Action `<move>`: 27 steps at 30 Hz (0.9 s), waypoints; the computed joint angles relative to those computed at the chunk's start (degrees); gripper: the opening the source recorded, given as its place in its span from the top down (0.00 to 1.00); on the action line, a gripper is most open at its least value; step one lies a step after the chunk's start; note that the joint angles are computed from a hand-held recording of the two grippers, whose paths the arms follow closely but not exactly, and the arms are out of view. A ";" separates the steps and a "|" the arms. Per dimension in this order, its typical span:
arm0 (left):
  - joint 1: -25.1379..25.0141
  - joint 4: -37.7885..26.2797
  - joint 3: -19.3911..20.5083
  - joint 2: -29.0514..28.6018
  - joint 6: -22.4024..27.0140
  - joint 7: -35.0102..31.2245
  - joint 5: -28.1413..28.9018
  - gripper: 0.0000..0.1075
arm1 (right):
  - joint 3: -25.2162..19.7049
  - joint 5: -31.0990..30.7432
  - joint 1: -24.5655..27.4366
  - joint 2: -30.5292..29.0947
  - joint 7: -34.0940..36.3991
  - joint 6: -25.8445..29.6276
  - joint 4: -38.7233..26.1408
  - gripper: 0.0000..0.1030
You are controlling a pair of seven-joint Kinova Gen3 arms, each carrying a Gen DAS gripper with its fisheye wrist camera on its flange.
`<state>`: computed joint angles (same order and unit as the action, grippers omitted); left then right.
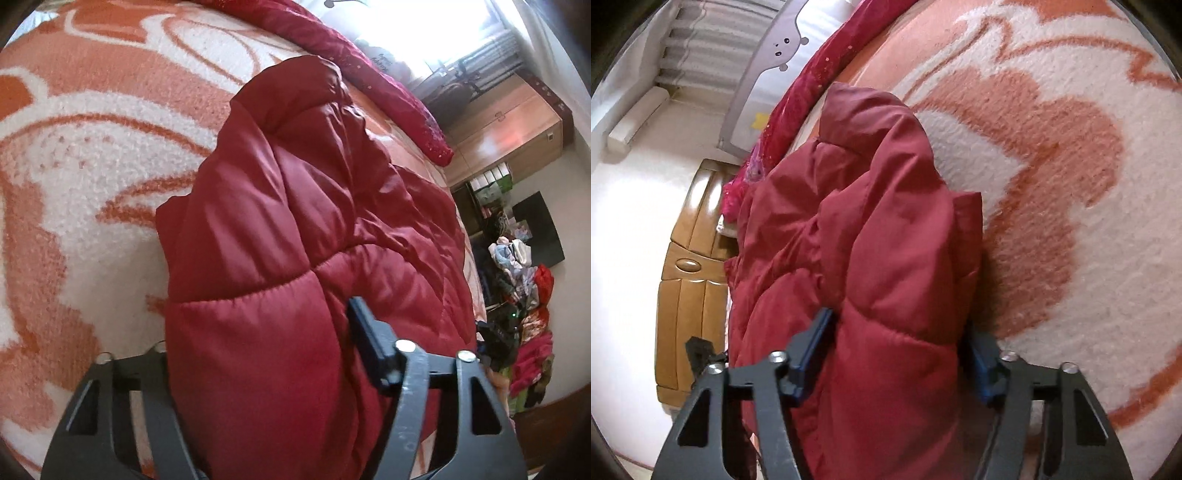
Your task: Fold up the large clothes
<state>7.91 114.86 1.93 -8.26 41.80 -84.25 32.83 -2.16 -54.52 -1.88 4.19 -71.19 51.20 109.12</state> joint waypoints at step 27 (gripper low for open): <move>2.55 2.69 0.12 -37.34 24.25 18.83 -8.21 0.72 | 4.10 6.57 -13.11 -31.93 -16.63 8.16 11.93 0.72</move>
